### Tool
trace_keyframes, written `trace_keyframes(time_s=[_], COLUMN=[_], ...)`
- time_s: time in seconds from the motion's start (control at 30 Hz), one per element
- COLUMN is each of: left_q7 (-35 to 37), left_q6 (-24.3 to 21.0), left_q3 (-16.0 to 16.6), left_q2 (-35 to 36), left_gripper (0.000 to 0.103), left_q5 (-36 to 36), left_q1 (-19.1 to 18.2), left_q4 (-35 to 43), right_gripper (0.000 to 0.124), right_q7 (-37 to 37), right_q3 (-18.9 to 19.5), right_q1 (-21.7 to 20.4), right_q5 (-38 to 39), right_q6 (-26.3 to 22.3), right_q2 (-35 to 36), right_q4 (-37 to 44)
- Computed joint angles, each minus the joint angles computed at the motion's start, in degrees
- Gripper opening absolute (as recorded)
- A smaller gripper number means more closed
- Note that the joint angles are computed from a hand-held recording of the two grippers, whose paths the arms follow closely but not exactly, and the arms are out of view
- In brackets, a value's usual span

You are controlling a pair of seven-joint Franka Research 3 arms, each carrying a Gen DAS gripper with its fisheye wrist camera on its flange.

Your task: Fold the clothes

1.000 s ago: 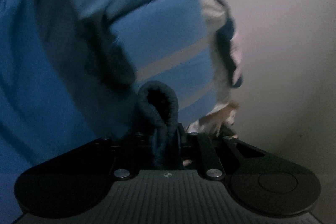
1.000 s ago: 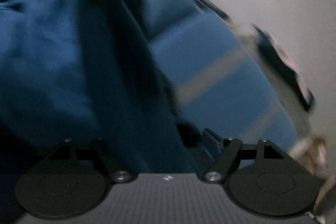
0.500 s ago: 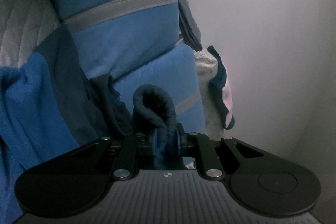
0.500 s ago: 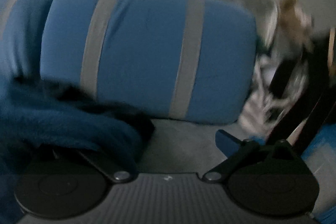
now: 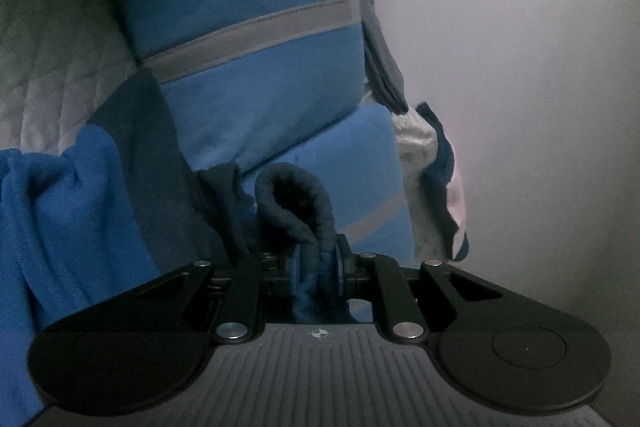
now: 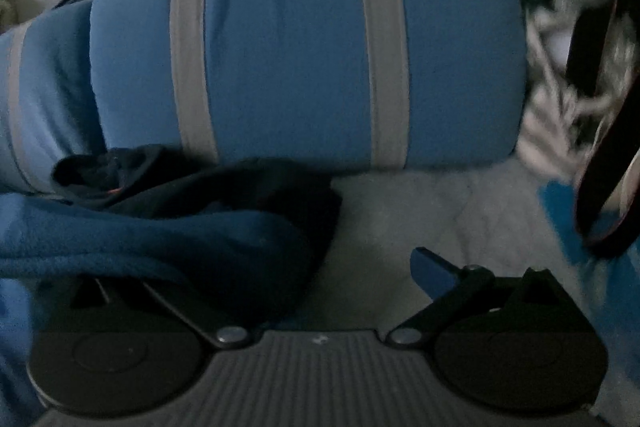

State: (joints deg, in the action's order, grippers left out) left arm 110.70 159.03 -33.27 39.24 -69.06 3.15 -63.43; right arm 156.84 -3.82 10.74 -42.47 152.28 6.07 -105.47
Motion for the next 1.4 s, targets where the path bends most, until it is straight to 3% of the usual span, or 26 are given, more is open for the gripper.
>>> trace_keyframes(time_s=[0.13,0.3,0.4,0.53,0.67,0.83,0.93,1.0,1.1,1.23,1.33,1.4], left_q7=[1.2,0.7,-1.0,-1.2,1.6,3.0,3.9,4.0,1.0,-8.8,-15.6,-18.1], left_q6=[2.2,4.5,4.0,3.5,2.8,1.7,1.3,0.9,0.6,0.3,-0.9,-1.7], left_q3=[-0.2,-0.6,-0.6,-0.7,-1.6,-1.1,-1.0,-0.5,2.3,7.6,10.4,10.3], left_q2=[0.1,0.2,0.2,0.2,0.4,0.3,0.0,-0.3,-1.3,-2.5,-2.6,-2.0], left_gripper=[0.016,0.016,0.016,0.016,0.016,0.016,0.016,0.016,0.016,0.016,0.016,0.016], left_q5=[-0.6,-1.7,-2.2,-2.3,-4.3,-5.6,-6.8,-7.2,-3.2,8.7,16.7,19.3], left_q1=[0.1,1.1,1.7,1.9,2.5,2.1,2.1,1.9,0.3,-2.8,-4.3,-4.1], left_q4=[0.4,0.1,-0.3,-0.2,0.1,0.3,0.1,-0.1,-0.9,-2.1,-2.5,-2.2], right_gripper=[0.103,0.103,0.103,0.103,0.103,0.103,0.103,0.103,0.103,0.103,0.103,0.103], right_q7=[-6.6,-23.5,-28.8,-27.1,-19.5,-15.5,-13.2,-12.4,-11.7,-20.3,-28.0,-28.8], right_q3=[0.7,1.8,2.1,1.8,1.3,0.8,0.4,0.2,0.0,0.6,1.3,1.4], right_q1=[-0.3,-0.1,0.9,2.5,3.8,3.9,5.2,4.1,1.4,-2.5,-3.3,-2.5], right_q5=[2.9,6.2,5.2,-1.5,-8.6,-12.1,-14.7,-10.9,-4.2,12.5,20.2,19.1], right_q6=[3.5,8.4,5.0,-1.8,-8.2,-7.7,-13.3,-13.5,-10.0,-5.1,-7.7,-11.1], right_q2=[-0.2,-1.0,-1.4,-0.4,1.1,3.0,4.1,3.1,0.1,-1.1,-0.8,-0.7], right_q4=[-1.3,-3.9,-4.5,-3.1,-0.9,-0.4,1.4,1.5,-0.8,-3.4,-3.5,-2.8])
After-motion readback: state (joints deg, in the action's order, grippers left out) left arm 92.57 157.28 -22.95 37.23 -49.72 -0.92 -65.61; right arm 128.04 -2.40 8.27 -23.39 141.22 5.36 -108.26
